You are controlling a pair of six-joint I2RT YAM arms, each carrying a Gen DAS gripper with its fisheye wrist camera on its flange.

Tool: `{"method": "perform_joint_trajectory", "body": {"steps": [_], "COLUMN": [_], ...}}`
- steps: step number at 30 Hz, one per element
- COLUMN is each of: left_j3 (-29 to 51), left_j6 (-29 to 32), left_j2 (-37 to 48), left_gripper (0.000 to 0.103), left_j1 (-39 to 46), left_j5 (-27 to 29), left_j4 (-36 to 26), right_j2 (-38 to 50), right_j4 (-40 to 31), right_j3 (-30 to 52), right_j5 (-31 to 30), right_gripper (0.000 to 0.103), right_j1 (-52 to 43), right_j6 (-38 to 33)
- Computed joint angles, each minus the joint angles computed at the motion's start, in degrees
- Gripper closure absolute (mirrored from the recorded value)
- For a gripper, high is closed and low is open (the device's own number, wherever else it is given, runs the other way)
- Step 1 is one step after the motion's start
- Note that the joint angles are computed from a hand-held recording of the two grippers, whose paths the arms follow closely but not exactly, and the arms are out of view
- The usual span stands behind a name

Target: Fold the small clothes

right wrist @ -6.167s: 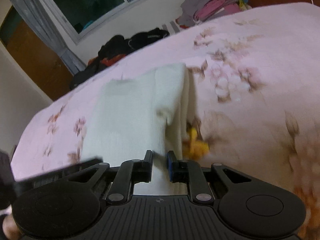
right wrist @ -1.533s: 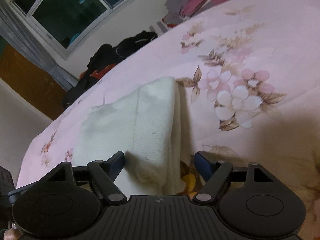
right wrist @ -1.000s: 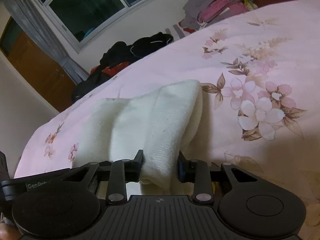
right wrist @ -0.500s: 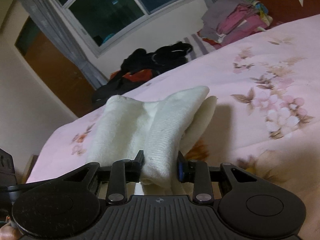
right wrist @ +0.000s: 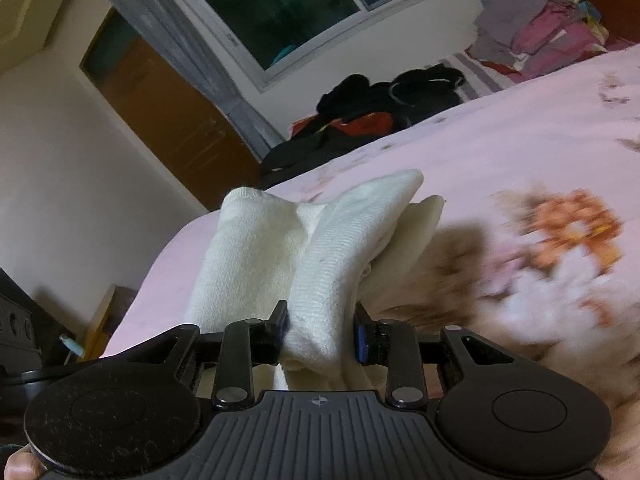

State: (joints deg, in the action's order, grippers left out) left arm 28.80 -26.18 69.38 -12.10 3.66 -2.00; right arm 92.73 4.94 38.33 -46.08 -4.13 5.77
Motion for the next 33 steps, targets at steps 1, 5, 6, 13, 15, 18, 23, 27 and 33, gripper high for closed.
{"method": "perform_joint_trajectory", "body": {"steps": [1, 5, 6, 13, 15, 18, 23, 27, 33], "left_j3": [-1.5, -2.3, -1.8, 3.7, 4.2, 3.8, 2.5, 2.5, 1.4], "left_j6": [2.9, 14.8, 17.8, 30.1, 30.8, 30.8, 32.7, 32.7, 34.0], "left_j2": [-2.8, -7.0, -6.8, 3.8, 8.0, 15.1, 25.1, 26.4, 21.4], "left_gripper": [0.066, 0.066, 0.066, 0.066, 0.066, 0.066, 0.057, 0.044, 0.045], "left_j1": [4.7, 21.9, 25.5, 39.9, 41.6, 43.1, 42.9, 44.1, 47.7], "left_j5": [3.7, 16.0, 18.4, 26.0, 27.3, 27.3, 24.7, 25.1, 25.3], "left_j4": [-1.4, -6.9, -7.8, -7.8, -5.0, 1.3, 11.3, 12.6, 10.8], "right_j2": [-2.1, -6.7, -6.5, 3.2, 7.7, 16.2, 26.5, 28.3, 23.1], "right_j4": [2.8, 10.9, 12.9, 19.6, 21.4, 26.3, 28.5, 29.7, 26.2], "right_j3": [-2.2, -6.7, -6.8, -1.0, 1.3, 4.3, 8.1, 8.0, 7.6], "right_j5": [2.5, 14.8, 18.1, 29.0, 29.1, 26.7, 24.4, 20.9, 23.5], "right_gripper": [0.072, 0.072, 0.072, 0.072, 0.072, 0.072, 0.071, 0.069, 0.067], "right_j1": [3.3, 18.5, 22.3, 35.6, 36.1, 35.2, 33.1, 30.5, 29.7], "right_j6": [3.5, 15.2, 17.6, 25.8, 25.6, 24.8, 23.4, 23.5, 20.7]}}
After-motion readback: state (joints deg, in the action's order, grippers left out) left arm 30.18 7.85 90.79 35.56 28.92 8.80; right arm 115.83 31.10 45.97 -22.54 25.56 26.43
